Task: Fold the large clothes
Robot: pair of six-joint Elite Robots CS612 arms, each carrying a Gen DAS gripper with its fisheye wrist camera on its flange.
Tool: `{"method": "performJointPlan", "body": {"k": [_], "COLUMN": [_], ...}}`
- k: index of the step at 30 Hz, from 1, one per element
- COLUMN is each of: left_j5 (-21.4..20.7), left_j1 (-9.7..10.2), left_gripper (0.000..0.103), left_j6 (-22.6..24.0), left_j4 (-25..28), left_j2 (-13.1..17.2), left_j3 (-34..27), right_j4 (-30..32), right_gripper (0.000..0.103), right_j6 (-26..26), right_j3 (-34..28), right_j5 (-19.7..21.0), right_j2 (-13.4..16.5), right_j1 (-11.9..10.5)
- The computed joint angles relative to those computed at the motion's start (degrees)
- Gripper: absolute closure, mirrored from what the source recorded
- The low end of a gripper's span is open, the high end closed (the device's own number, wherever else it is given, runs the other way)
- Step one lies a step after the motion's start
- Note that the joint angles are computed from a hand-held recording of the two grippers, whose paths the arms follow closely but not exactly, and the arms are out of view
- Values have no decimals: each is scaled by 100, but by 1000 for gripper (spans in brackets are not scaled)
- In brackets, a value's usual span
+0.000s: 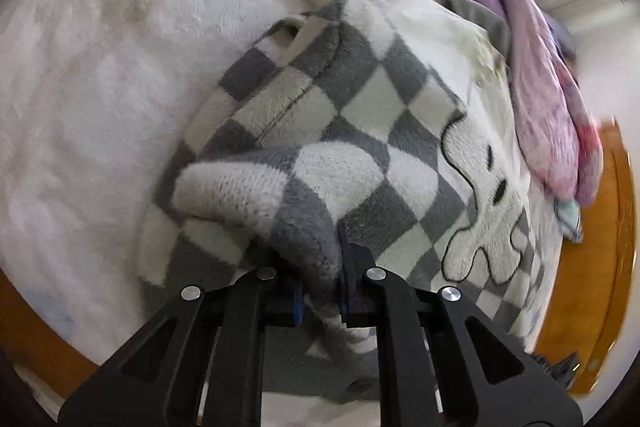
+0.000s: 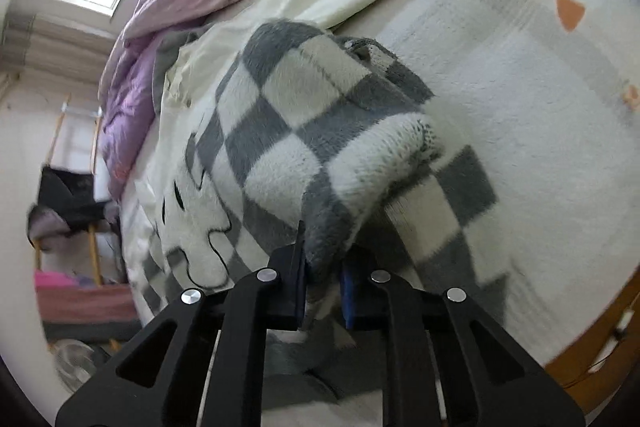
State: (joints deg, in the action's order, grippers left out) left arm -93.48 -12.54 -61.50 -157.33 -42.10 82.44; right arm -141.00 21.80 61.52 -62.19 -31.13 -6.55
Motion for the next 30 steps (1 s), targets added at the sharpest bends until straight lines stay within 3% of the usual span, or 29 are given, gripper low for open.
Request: {"method": "performJointPlan", "body": {"k": [3,7,10,13,15,17,19,21,24,26,30], "left_j5": [13,-177,-263,-351,-589,-409,-206,-176,-120,-307,-336], "left_j1": [-34,-48,-66,-62,11,16,10,34,38,45,23], "left_gripper": [91,91,91,84,71,36,33,33,33,33,33], "left_j6": [323,318,405,399,268,167,94,-43,-310,-456,-319], "left_j4": [-51,7,106,233,74,-227,-645,-839,-850,-933,-928], "left_j2": [-245,-420,-348,-180,-109,-199,-320,-409,-440,-383,-320], "left_j3": [325,694,778,681,645,795,1038,1239,1405,1434,1497], "right_j4": [-107,-31,139,248,358,405,436,270,-338,-696,-680], "right_gripper": [91,91,90,81,75,64,64,64,69,73,77], "right_j6": [-199,-466,-471,-556,-555,-616,-787,-962,-1393,-1706,-2155], "right_j3": [505,938,961,876,846,893,999,1141,1316,1341,1104], "right_j5": [-76,-291,-397,-502,-568,-851,-1519,-1819,-1804,-1870,-1218], "right_j2": [-303,-515,-414,-255,-271,-394,-581,-727,-832,-811,-542], "right_j1": [-45,-86,-93,-72,-60,-16,96,194,369,522,716]}}
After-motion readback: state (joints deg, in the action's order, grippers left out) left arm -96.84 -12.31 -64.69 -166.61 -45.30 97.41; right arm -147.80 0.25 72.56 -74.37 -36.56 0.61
